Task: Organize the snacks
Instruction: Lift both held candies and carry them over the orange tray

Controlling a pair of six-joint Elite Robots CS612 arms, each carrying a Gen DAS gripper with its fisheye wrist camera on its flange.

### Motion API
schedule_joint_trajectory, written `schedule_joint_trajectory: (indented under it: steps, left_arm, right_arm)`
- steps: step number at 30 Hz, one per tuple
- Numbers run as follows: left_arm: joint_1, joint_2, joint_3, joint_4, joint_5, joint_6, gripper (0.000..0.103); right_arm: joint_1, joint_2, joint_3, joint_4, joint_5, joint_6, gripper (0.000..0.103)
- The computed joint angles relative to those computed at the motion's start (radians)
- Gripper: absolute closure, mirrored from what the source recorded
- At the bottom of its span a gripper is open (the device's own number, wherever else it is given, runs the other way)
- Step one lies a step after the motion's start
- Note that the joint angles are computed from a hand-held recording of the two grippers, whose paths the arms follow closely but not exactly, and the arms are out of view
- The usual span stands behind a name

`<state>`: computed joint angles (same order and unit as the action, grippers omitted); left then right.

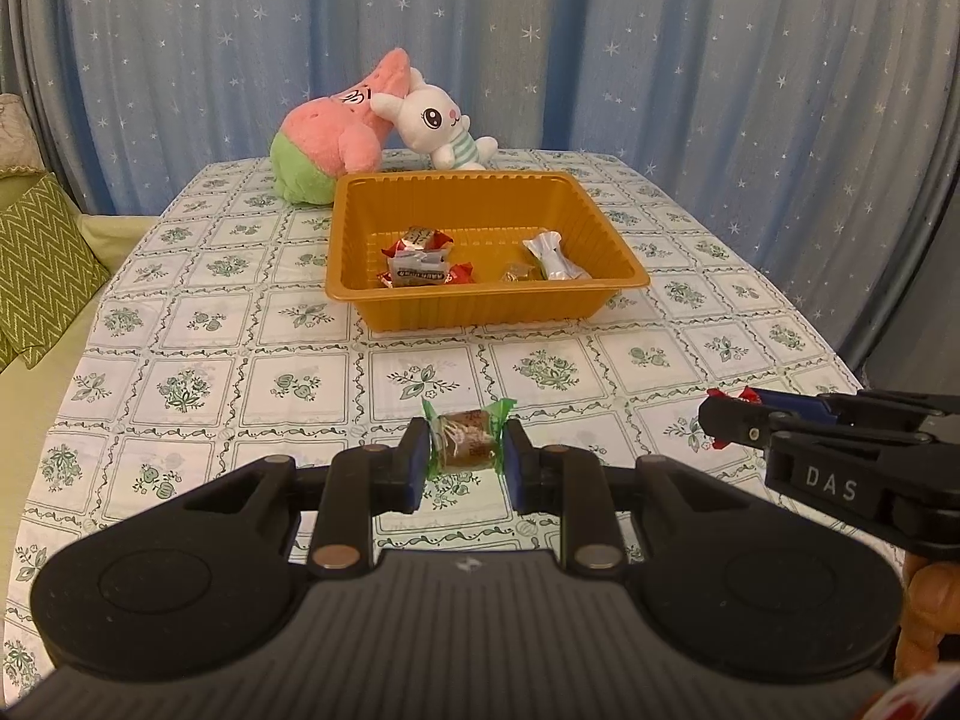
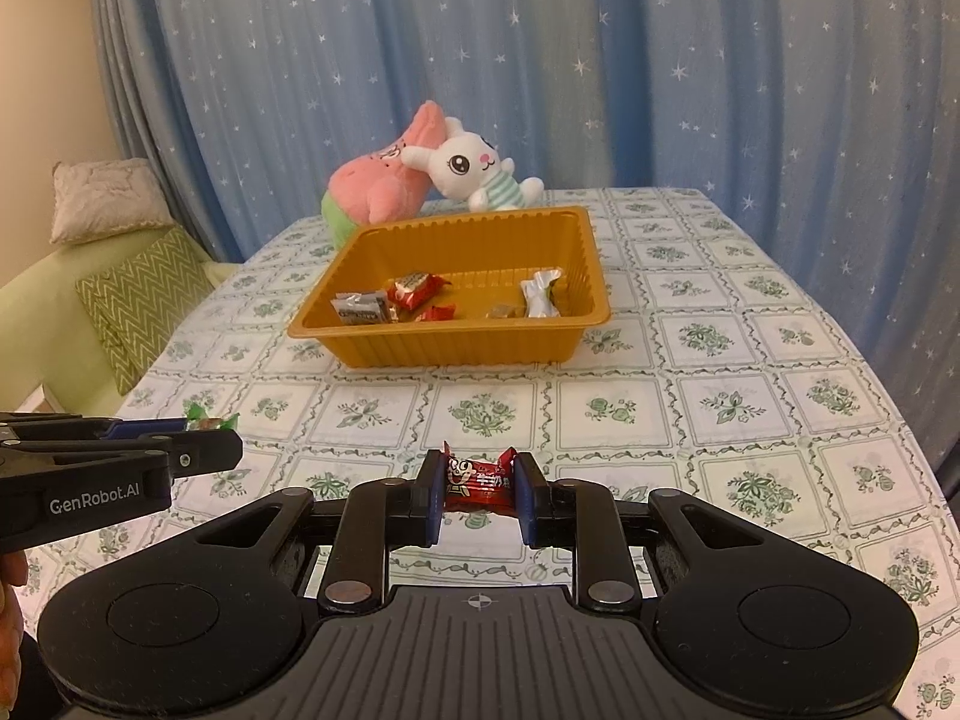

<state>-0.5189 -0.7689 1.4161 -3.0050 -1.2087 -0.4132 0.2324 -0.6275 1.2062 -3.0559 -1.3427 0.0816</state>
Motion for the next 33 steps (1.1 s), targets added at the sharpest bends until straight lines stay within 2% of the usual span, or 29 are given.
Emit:
schedule_joint_trajectory:
  steps: [8,17,26,33]
  left_arm:
    - [0.008,0.013,-0.022,0.005,-0.01,0.005,0.08]
    - [0.029,0.048,-0.082,0.025,-0.035,0.025,0.08]
    - [0.058,0.103,-0.181,0.06,-0.052,0.088,0.08]
    - [0.088,0.163,-0.289,0.109,-0.096,0.12,0.08]
  right_arm:
    - [-0.003,0.011,-0.024,0.015,0.0,-0.01,0.079]
    - [-0.002,0.049,-0.101,0.062,0.005,-0.022,0.079]
    - [0.001,0.112,-0.23,0.125,0.01,-0.045,0.079]
    - [0.004,0.178,-0.362,0.192,0.012,-0.069,0.079]
